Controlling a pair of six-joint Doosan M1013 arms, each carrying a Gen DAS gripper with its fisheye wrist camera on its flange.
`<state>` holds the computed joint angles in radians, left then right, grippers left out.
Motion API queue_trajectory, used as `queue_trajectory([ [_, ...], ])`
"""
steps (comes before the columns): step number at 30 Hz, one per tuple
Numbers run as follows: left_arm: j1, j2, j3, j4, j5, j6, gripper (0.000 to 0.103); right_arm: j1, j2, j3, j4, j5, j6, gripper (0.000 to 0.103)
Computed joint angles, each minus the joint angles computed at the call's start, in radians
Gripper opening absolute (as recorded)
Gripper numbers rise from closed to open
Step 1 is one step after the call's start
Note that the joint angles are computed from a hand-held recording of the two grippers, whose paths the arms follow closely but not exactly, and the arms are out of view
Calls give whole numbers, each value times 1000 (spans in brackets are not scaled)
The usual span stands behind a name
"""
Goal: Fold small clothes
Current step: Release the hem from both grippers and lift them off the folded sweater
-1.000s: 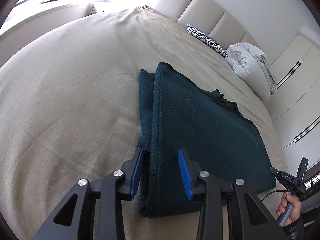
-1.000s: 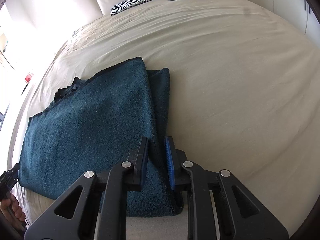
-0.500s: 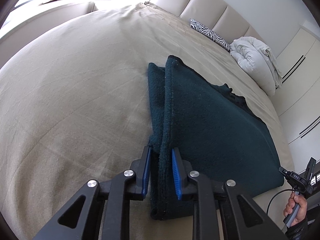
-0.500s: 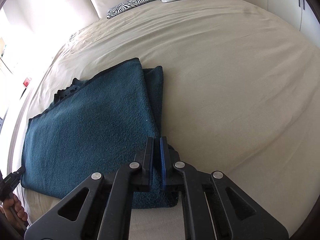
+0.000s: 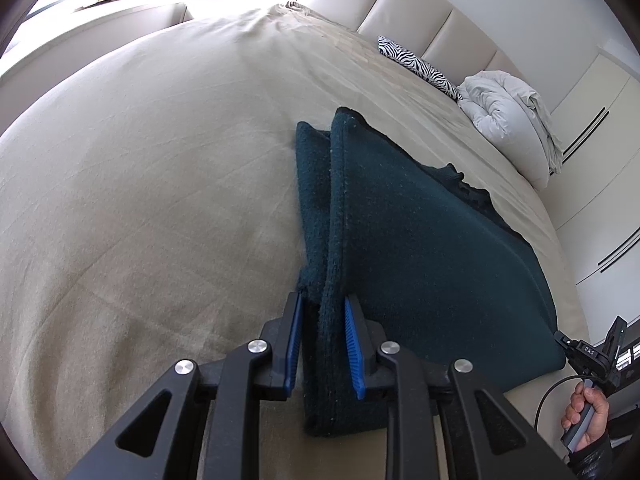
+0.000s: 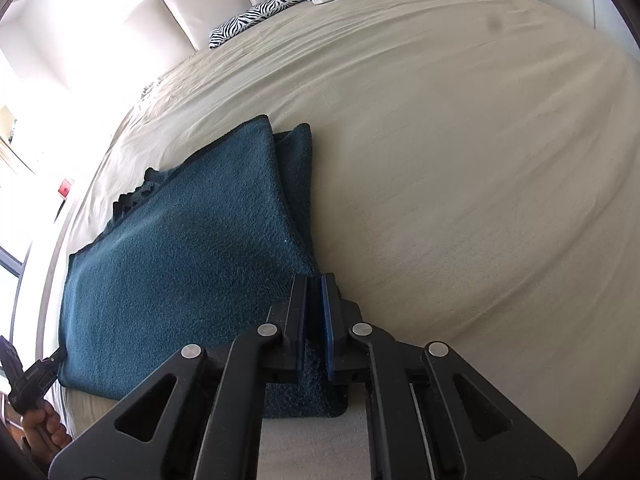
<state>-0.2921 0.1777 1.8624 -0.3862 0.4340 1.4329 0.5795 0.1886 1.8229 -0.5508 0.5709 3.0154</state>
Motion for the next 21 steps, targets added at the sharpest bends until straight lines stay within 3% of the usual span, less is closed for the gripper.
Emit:
queue_trajectory([
  [5, -11, -6, 6, 59, -6, -43, 22, 4, 16, -20, -17, 28, -3, 6],
  [16, 0, -11, 13, -14, -15, 8, 25, 9, 8, -2, -30, 20, 30, 10],
  [18, -4, -21, 15, 31, -19, -43, 30, 10, 8, -1, -33, 26, 36, 15],
  [21, -21, -47, 22, 203, -41, -208, 32, 6, 3, -1, -6, 30, 30, 21],
])
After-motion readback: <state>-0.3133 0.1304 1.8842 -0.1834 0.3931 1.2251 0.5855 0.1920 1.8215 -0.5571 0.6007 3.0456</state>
